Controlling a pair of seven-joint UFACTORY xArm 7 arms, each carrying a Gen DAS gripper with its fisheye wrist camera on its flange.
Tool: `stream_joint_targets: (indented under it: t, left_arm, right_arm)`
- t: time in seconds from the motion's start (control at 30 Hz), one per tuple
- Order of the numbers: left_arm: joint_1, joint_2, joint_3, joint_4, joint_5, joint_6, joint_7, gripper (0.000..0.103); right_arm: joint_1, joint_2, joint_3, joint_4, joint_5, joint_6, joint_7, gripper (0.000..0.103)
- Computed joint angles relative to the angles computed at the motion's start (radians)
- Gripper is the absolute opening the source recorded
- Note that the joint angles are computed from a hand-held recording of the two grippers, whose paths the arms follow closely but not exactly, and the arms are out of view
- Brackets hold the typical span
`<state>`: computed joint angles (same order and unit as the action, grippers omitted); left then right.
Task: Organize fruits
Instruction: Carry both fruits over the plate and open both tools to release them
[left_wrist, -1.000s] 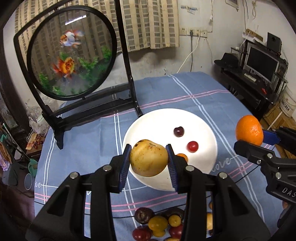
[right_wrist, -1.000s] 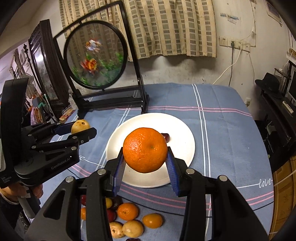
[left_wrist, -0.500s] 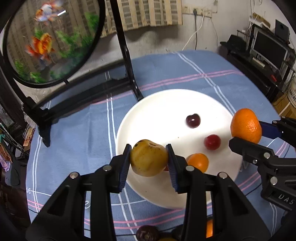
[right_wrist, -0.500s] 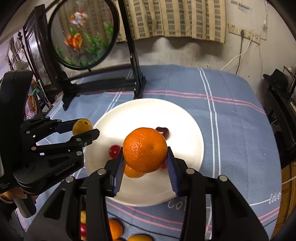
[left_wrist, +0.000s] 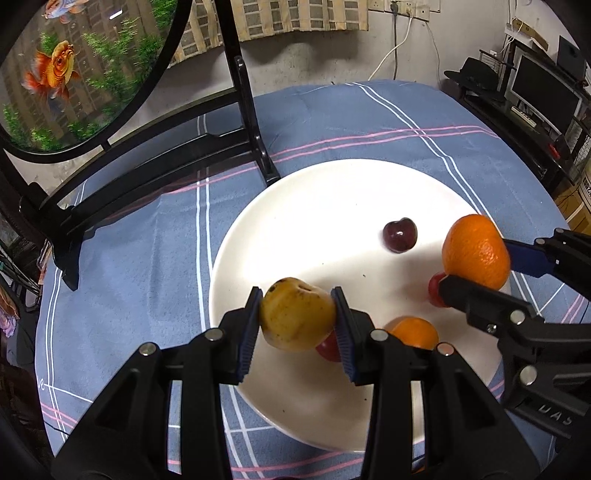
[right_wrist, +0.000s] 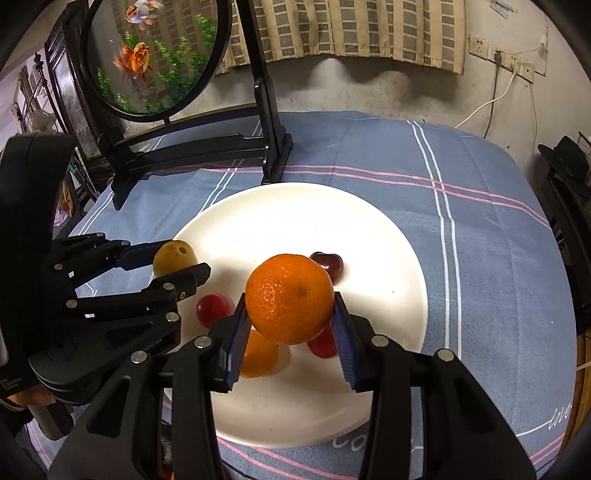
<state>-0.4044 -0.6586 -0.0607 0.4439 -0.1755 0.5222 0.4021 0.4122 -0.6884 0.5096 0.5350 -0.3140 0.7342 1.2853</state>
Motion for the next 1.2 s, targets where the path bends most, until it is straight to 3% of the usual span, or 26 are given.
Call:
stream_joint_targets:
  t: [0.6,1.2]
  left_arm:
    - [0.000,0.071,-0.026,0.016,0.023,-0.038,-0.025,0.038]
    - [0.008,0.099,-0.005,0.037,0.015,-0.059,-0.037,0.038]
  right_arm:
    - [-0.009,0.038,-0.028,-0.016,-0.006,-0.027,-0.014,0.043]
    - [-0.009,0.014,-0.032,-0.031,-0.007,-0.021,-0.029,0.043]
